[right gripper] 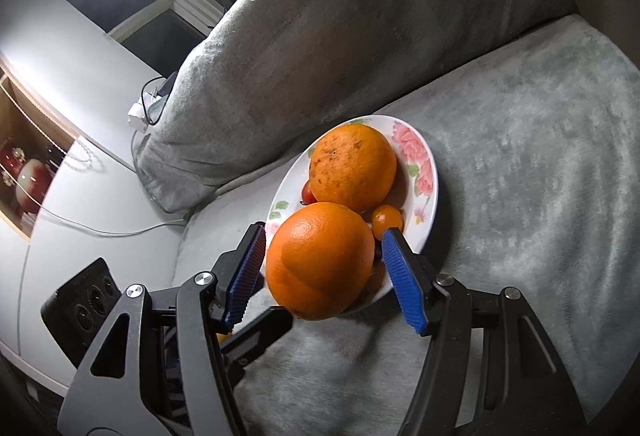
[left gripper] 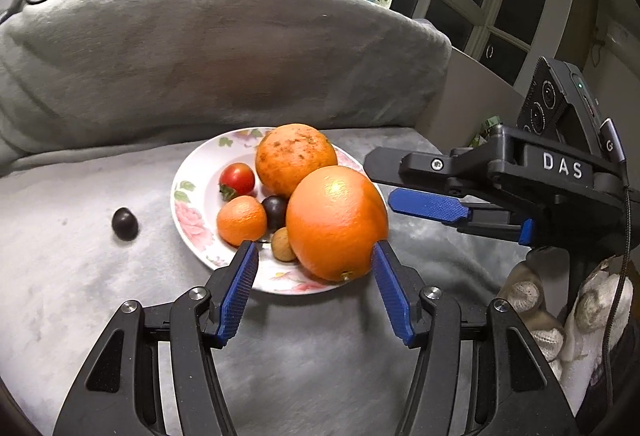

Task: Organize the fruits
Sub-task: 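Open both grippers to set the large orange on the plate, then withdraw both tools from the plate back over the blanket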

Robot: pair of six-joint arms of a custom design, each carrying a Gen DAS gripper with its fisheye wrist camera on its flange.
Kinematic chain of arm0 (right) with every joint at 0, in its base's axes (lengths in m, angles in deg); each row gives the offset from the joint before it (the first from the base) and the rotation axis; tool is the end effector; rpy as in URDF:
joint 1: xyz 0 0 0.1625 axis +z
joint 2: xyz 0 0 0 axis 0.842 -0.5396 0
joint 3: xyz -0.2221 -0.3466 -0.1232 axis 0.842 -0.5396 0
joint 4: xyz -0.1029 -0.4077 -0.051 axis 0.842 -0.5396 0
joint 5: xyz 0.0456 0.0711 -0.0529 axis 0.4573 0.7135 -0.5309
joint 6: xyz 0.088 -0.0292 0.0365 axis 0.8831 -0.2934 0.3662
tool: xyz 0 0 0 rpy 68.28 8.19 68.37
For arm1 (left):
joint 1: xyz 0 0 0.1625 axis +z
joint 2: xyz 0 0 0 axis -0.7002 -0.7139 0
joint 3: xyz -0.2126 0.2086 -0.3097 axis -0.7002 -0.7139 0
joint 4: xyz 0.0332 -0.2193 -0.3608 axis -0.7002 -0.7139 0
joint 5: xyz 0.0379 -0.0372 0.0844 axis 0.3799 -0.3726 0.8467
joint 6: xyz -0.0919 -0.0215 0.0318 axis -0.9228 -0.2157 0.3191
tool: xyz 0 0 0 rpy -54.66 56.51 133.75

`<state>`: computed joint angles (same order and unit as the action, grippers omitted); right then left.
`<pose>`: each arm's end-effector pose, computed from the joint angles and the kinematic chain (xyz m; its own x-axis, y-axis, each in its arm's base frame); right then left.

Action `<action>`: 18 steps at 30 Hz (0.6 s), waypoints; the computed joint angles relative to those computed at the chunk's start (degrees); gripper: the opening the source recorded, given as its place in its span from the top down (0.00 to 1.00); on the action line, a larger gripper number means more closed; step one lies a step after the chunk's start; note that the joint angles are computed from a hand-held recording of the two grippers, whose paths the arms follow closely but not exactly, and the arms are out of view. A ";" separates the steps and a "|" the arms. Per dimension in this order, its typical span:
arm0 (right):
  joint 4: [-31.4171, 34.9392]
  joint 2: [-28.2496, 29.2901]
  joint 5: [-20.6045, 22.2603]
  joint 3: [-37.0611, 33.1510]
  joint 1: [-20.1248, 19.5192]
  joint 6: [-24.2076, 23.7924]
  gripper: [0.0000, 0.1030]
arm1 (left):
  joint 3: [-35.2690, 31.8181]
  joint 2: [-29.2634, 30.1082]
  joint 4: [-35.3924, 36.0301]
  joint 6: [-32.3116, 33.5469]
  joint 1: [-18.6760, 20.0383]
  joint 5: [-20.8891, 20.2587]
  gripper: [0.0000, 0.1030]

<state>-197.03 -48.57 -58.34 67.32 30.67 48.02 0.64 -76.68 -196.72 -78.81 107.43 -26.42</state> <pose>0.1139 -0.8666 0.1780 -0.9653 -0.2559 0.0517 -0.2458 0.8239 -0.5107 -0.2093 -0.8025 0.1061 -0.8383 0.2949 -0.4585 0.5185 0.6913 -0.5034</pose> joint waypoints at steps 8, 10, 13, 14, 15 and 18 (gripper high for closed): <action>-5.16 -1.50 -3.02 3.66 1.01 -3.36 0.29 | 2.79 -1.81 -2.30 0.51 -0.26 0.49 0.43; -7.37 -1.81 -4.01 4.62 1.43 -4.60 0.27 | 3.40 -2.15 -3.07 1.00 -0.44 1.40 0.43; -9.85 -2.49 -4.84 6.14 1.78 -6.19 0.26 | 4.84 -3.01 -4.25 1.12 -0.47 1.37 0.38; -10.15 -2.70 -4.73 6.48 1.79 -6.39 0.26 | 5.25 -3.31 -4.56 0.99 -0.44 1.29 0.38; -10.57 -2.88 -4.60 6.82 1.80 -6.49 0.25 | 5.61 -3.59 -4.74 0.90 -0.44 1.32 0.38; -12.12 -3.20 -4.14 7.74 1.83 -6.47 0.23 | 6.71 -4.30 -5.67 0.87 -0.52 1.73 0.32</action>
